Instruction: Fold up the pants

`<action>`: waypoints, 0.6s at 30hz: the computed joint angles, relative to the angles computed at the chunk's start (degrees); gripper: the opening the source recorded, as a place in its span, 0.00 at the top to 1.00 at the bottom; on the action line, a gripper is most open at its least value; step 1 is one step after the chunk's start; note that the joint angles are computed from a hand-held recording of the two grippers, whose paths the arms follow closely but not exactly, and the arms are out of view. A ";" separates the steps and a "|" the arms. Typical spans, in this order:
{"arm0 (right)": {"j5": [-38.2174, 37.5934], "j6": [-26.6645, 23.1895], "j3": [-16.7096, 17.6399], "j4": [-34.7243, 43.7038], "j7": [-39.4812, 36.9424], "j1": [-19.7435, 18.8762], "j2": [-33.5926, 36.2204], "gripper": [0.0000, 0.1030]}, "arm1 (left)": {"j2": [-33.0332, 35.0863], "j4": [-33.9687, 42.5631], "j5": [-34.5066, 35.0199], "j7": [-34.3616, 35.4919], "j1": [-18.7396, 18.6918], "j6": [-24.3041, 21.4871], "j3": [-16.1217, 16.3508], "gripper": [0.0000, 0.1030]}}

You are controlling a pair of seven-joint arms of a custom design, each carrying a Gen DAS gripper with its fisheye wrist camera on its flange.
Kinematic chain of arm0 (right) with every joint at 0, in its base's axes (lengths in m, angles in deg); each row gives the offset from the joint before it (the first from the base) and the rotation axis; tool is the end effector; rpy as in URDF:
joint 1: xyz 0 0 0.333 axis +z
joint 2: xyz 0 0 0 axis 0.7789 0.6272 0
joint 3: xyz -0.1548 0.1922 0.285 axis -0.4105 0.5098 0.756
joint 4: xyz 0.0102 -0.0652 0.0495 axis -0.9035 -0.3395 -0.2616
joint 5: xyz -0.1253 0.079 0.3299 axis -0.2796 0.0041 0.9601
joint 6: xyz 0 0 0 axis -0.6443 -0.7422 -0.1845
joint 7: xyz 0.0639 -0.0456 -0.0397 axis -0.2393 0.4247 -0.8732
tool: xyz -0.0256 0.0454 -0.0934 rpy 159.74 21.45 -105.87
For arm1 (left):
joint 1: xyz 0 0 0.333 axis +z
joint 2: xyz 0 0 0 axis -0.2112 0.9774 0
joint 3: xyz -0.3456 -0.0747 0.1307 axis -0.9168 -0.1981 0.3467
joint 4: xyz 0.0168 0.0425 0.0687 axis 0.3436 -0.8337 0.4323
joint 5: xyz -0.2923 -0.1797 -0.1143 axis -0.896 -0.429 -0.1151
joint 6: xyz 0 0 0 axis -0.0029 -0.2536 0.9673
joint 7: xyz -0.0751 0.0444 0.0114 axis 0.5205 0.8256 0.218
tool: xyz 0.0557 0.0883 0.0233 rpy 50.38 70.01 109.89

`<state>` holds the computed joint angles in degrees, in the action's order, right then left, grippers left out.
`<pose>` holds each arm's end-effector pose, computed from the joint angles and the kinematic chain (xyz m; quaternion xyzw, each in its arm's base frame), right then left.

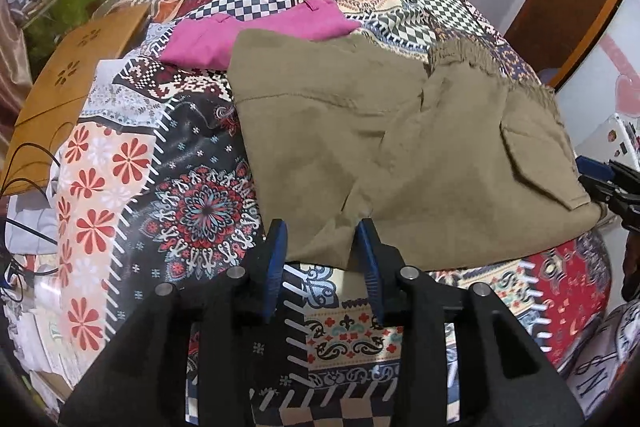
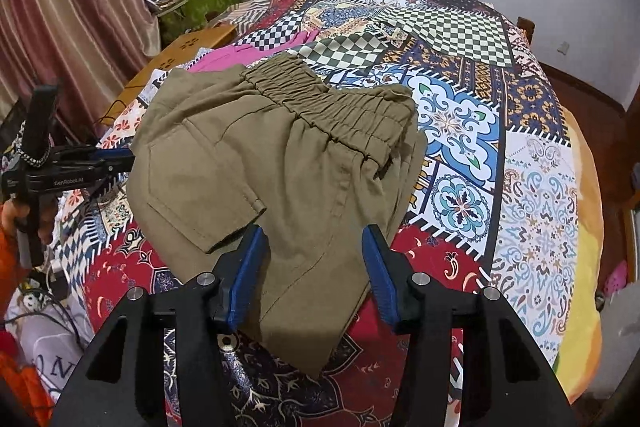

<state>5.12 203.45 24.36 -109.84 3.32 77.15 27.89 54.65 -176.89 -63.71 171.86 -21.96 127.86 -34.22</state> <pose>0.4126 0.1752 0.5136 -0.7784 0.5381 -0.0802 0.3133 0.4110 -0.1147 0.4908 -0.6495 0.7189 -0.2226 0.1081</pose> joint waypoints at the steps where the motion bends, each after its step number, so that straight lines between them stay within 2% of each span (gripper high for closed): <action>1: -0.03 -0.04 0.03 0.22 0.28 -0.13 -0.22 0.55 | -0.22 0.47 0.59 -0.63 0.37 -0.08 -0.33 0.64; 4: 0.28 1.30 -0.18 0.86 0.55 -0.20 -0.55 0.53 | -0.79 2.13 2.97 -2.08 1.37 1.12 -1.07 0.64; 8: 1.23 3.36 -0.82 2.80 0.10 -0.03 0.75 0.53 | 0.99 5.98 1.89 -0.05 -0.31 1.89 -0.03 0.63; 14: 0.84 6.33 -0.54 6.64 0.54 -1.53 5.92 0.53 | 8.66 12.66 0.74 1.98 -1.07 2.28 -1.24 0.63; 18: -3.19 7.93 1.18 8.30 3.96 -4.34 9.85 0.53 | 14.50 16.10 5.52 -2.42 0.61 1.35 -2.75 0.63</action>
<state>1.93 211.39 25.54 -101.53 7.28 72.81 37.74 69.16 -160.80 -58.20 169.44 -21.35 129.21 -36.96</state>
